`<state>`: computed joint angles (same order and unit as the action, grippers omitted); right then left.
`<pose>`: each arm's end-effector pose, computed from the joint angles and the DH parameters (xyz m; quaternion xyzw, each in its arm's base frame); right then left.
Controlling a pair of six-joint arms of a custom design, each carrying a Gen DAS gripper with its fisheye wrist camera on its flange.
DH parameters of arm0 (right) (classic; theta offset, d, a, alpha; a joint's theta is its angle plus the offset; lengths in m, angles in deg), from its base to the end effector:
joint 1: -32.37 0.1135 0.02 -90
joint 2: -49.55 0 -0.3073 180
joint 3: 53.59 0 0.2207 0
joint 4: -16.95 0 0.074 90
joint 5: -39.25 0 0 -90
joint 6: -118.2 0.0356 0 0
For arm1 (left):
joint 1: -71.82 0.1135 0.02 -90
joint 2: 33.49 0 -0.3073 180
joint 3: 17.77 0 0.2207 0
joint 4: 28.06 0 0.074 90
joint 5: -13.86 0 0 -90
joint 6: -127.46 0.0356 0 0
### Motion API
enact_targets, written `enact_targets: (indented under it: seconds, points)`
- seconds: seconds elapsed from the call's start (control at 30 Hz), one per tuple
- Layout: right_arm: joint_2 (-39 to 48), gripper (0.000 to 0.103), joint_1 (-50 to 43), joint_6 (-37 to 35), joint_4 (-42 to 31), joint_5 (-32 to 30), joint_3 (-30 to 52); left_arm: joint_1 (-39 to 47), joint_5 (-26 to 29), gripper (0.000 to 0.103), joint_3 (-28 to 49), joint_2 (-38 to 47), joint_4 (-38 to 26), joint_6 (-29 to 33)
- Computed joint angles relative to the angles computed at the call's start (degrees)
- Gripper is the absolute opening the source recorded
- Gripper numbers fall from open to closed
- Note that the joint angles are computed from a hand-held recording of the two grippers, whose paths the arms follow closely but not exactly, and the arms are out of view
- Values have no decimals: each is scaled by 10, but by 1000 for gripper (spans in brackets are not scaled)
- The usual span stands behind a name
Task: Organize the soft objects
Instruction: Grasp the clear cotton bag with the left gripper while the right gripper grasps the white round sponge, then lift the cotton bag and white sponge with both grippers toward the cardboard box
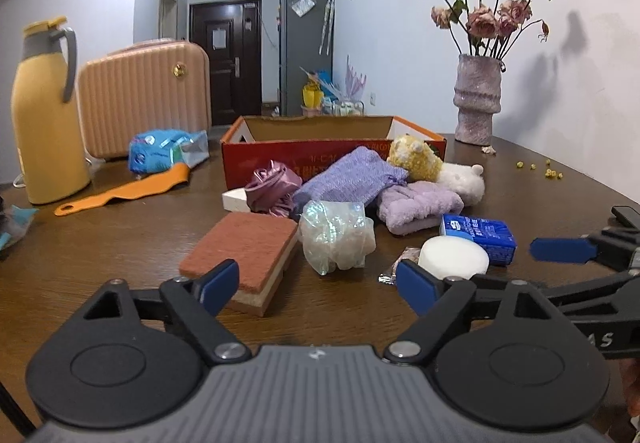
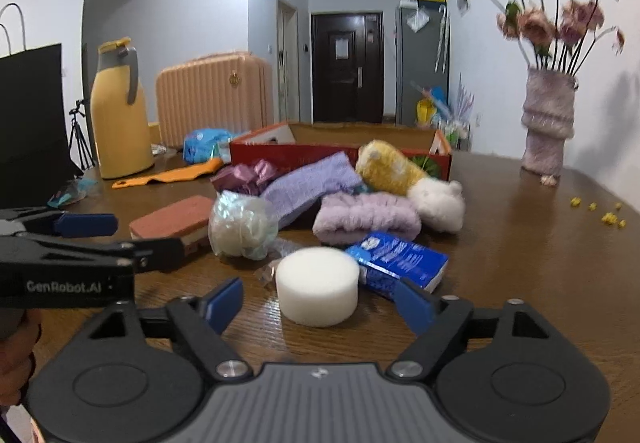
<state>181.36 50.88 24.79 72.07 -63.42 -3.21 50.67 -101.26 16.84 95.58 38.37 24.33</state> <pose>0.3344 0.1202 0.0761 -0.2177 0.8178 0.1618 0.5075 0.2762 -0.0906 0.0821 -0.0532 0.8426 0.0301 0.5351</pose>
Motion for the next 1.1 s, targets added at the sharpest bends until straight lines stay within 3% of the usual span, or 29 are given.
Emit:
enact_targets:
  seconds: [0.13, 0.67, 0.77, 0.83, 1.1]
  points:
    - [4, 74, 2, -6, -67, -1, 45, 18, 26, 79, 32, -8, -48, 2]
    - [14, 66, 16, -16, -211, 10, 157, 61, 97, 77, 181, -13, -248, -12]
    - [18, 64, 18, -19, -234, 13, 176, 69, 110, 72, 208, -10, -287, -21]
    - [19, 57, 19, -20, -250, 9, 186, 74, 120, 63, 225, -7, -309, -24]
    - [25, 56, 16, -11, -260, 7, 202, 83, 140, 45, 254, 1, -343, -33]
